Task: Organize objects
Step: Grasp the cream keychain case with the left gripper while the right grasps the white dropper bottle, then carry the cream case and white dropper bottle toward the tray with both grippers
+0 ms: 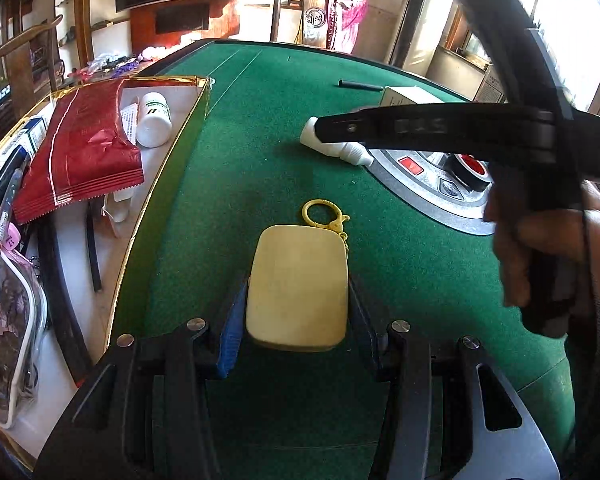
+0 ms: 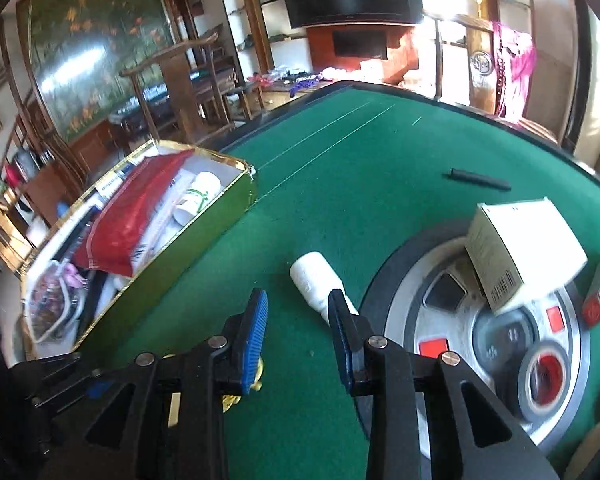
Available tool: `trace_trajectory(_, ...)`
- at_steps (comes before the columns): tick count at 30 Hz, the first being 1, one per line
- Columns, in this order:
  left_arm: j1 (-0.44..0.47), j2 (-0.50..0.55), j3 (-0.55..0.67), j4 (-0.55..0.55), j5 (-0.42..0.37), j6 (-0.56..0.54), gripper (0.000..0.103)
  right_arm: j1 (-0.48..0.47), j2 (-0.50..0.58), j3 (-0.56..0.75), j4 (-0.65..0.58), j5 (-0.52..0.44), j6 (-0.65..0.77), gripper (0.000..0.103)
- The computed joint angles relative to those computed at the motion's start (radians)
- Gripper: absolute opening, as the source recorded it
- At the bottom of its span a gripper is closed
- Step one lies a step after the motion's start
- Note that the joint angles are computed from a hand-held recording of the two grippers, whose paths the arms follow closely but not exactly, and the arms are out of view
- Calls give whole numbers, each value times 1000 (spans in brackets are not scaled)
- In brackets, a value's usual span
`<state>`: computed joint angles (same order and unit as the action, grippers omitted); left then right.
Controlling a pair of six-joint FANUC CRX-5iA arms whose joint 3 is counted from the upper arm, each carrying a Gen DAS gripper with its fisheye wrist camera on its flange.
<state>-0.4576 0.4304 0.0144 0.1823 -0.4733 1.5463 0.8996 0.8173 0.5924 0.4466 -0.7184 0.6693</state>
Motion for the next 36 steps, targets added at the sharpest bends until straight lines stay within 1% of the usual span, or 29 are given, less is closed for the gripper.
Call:
trace_trajectory(1, 0, 1, 2, -2, -1, 1, 47, -3, 28, 43, -6, -33, 24, 31)
trace_trajectory(3, 0, 1, 1, 2, 1, -3, 47, -3, 52, 57, 48, -49, 12, 32)
trace_trajectory(5, -3, 4, 8, -13, -5, 9, 47, -7, 55, 60, 30, -45, 22, 30)
trace_trajectory(6, -4, 6, 15, -24, -10, 18, 47, -8, 59, 75, -3, -66, 44, 30)
trace_trajectory(8, -9, 10, 31, -55, -23, 42, 47, -5, 70, 91, -5, -101, 53, 30)
trace_trajectory(10, -9, 13, 37, -59, -26, 44, 47, -4, 66, 71, 13, -77, 34, 30)
trace_trajectory(11, -9, 15, 39, -59, -26, 44, 47, -6, 68, 77, 0, -78, 42, 30)
trace_trajectory(13, -12, 18, 48, -73, -33, 54, 47, -5, 77, 90, 14, -83, 35, 30)
trace_trajectory(16, -15, 22, 60, -91, -42, 67, 47, 1, 132, 195, 14, -164, 64, 31)
trace_trajectory(18, -14, 21, 57, -89, -39, 65, 47, -2, 148, 225, -3, -166, 66, 30)
trace_trajectory(19, -14, 20, 54, -86, -36, 63, 47, -1, 162, 249, -3, -187, 71, 27)
trace_trajectory(20, -13, 19, 47, -71, -29, 50, 47, 2, 169, 261, 9, -207, 61, 26)
trace_trajectory(22, -10, 16, 32, -38, -13, 19, 47, 5, 135, 206, 5, -179, 26, 26)
trace_trajectory(24, -11, 14, 28, -39, -7, 19, 47, 12, 61, 70, 52, -114, -72, 26)
trace_trajectory(25, -10, 7, 15, -30, 11, 11, 47, 17, 19, -7, 84, -76, -122, 26)
trace_trajectory(28, -16, -1, 9, -54, 33, 24, 47, 30, -132, -279, 218, 74, -363, 26)
trace_trajectory(29, -16, -8, -7, -37, 56, 7, 47, 34, -177, -365, 292, 120, -457, 26)
trace_trajectory(30, -18, -13, -11, -51, 68, 16, 47, 39, -212, -431, 358, 140, -537, 26)
trace_trajectory(32, -23, -20, -16, -68, 85, 25, 47, 43, -269, -529, 458, 177, -672, 26)
trace_trajectory(34, -21, -29, -50, -9, 129, -32, 47, 41, -309, -601, 553, 209, -798, 26)
trace_trajectory(36, -28, -42, -53, -67, 156, 23, 47, 41, -329, -636, 617, 227, -872, 25)
